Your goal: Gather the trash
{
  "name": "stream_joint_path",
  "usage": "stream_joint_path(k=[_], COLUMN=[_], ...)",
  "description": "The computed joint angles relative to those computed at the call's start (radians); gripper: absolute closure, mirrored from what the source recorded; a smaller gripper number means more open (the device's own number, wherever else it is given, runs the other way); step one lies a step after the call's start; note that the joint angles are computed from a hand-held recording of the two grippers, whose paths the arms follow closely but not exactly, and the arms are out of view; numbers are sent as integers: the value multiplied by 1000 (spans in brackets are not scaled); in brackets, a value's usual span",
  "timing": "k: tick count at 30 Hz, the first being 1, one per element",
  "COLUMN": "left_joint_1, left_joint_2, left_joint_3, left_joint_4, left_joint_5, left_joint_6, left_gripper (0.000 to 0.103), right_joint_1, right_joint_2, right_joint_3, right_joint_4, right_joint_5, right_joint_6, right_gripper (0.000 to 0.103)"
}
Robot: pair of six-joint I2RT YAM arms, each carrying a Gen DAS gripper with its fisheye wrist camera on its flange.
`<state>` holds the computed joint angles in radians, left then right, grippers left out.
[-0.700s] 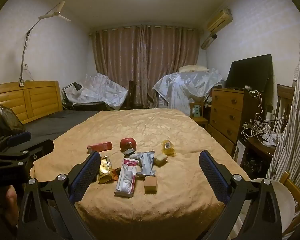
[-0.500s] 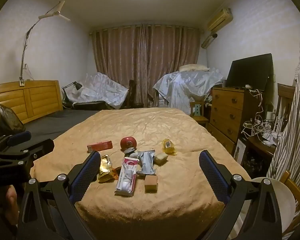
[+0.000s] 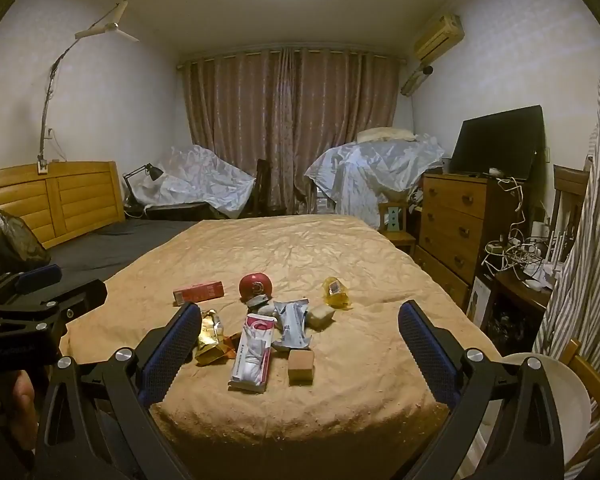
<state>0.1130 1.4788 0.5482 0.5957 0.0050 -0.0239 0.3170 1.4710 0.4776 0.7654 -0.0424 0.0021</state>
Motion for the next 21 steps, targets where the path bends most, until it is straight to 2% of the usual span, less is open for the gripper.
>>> stream_joint_path(k=[6,21], left_joint_1=[0,-18], left_joint_2=[11,16], left_joint_3=[-5,1], left_joint_4=[13,7], left_joint_5=[3,-15], left_joint_6=[7,2], left_gripper=[5,5], right_joint_1=[8,-6], right_joint_2=[29,19], right_joint_3=[-10,-29], right_joint_4=[37,42], right_joint_5=[10,-5], right_joint_6=[2,2], right_gripper=[5,5])
